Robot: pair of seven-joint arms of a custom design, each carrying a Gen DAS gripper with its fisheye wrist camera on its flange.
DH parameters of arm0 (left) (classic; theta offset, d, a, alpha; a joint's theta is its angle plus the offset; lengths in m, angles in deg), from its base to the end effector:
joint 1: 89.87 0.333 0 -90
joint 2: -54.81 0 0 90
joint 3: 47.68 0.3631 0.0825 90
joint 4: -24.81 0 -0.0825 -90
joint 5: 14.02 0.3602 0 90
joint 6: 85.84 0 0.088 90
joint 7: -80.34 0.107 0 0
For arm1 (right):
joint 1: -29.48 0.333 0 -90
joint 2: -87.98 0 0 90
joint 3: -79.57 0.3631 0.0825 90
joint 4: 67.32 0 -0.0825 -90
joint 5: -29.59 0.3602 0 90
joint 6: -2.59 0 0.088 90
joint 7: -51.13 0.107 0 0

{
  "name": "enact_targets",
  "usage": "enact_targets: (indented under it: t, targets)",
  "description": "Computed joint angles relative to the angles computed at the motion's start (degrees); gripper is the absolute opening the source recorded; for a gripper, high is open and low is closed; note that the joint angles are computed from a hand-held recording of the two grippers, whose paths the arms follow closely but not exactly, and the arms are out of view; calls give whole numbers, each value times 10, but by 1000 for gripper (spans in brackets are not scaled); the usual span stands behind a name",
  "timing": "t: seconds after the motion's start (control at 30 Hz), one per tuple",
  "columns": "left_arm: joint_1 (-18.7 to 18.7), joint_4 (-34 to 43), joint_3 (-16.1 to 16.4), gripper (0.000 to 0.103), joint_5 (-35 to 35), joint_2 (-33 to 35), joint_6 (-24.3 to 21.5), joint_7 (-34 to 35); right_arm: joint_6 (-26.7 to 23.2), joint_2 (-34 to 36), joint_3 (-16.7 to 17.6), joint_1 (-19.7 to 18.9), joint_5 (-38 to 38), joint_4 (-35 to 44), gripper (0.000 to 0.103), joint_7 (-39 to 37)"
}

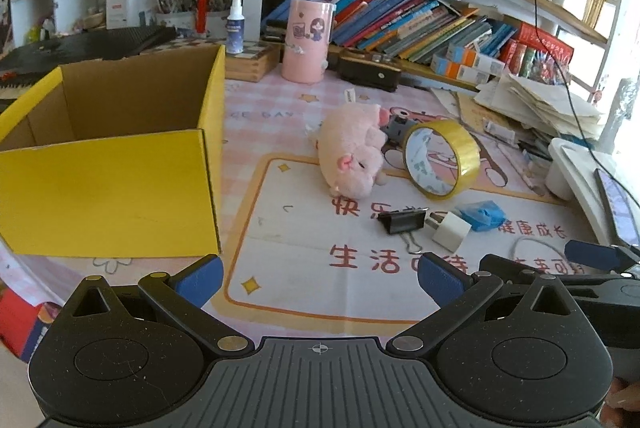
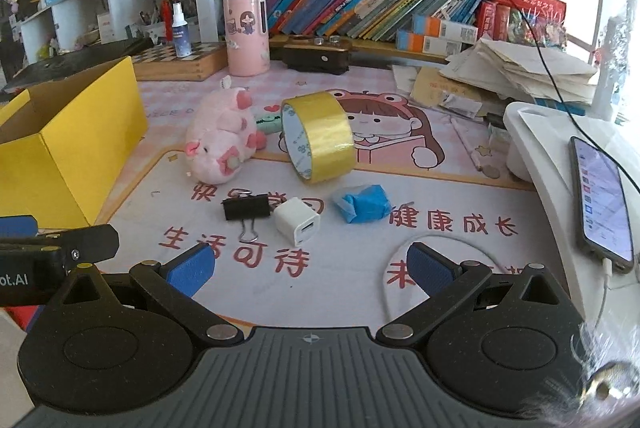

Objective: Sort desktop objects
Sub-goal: 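Move both tools toward the white charger and black binder clip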

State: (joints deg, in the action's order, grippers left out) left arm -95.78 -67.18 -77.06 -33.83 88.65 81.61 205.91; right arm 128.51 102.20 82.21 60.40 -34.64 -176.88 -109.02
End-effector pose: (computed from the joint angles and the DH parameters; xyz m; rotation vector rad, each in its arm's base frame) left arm 0.6628 -0.3316 0.4552 -1.0814 2.4393 -1.1912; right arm 0.5330 0.3132 0.4456 -1.1188 2.2452 -1.0505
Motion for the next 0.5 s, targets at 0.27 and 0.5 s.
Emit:
enact_targets:
  t: [0.27, 0.5]
  targets:
    - [-38, 0, 33, 103, 30, 0, 16, -63, 62, -21, -5, -26, -15, -40, 103, 0]
    - [-75, 8, 71, 103, 74, 1, 10, -131, 110, -38, -6, -48, -23, -72, 103, 1]
